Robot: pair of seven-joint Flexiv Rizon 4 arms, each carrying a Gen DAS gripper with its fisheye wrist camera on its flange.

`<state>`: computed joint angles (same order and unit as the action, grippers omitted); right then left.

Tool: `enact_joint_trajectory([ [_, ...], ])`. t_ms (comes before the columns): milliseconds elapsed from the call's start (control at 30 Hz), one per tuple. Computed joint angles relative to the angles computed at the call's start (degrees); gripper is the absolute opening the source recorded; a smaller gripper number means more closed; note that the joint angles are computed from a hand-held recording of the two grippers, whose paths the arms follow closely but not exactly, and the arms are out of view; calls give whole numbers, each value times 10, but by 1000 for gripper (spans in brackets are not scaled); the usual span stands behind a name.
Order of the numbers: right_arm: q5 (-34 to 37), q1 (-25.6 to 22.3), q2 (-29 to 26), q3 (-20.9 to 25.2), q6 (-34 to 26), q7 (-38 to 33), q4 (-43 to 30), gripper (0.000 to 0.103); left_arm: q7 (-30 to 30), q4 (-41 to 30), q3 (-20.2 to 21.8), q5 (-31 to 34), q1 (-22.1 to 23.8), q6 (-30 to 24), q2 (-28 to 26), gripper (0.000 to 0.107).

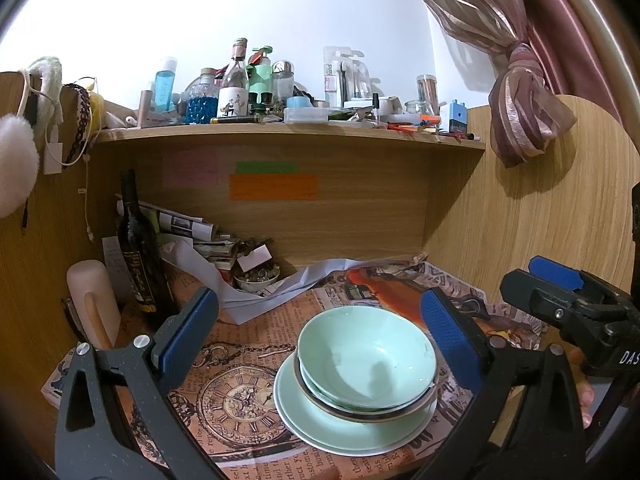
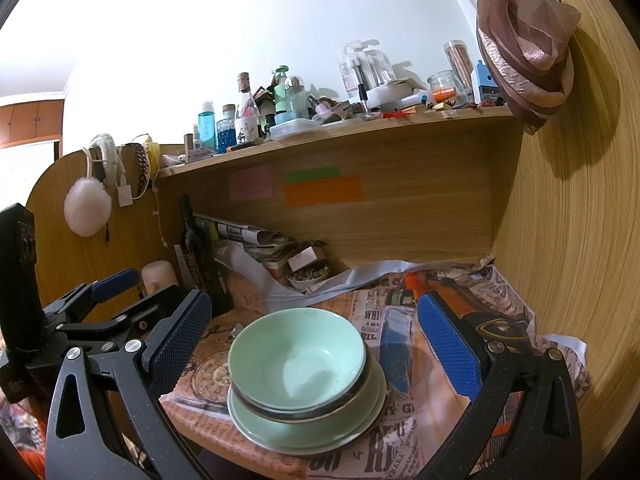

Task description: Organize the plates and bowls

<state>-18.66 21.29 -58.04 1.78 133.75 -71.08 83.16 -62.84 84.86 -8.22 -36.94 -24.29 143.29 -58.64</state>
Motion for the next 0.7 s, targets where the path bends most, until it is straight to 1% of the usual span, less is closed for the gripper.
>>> enact_joint_trajectory([
  [467,-7,-4,-4,2,-6,5,-6,103,-24,9,1,27,10,-16,4,103],
  [700,-14,-6,-11,2,-14,10,-14,103,-39,11,4,45,17,-34,5,103],
])
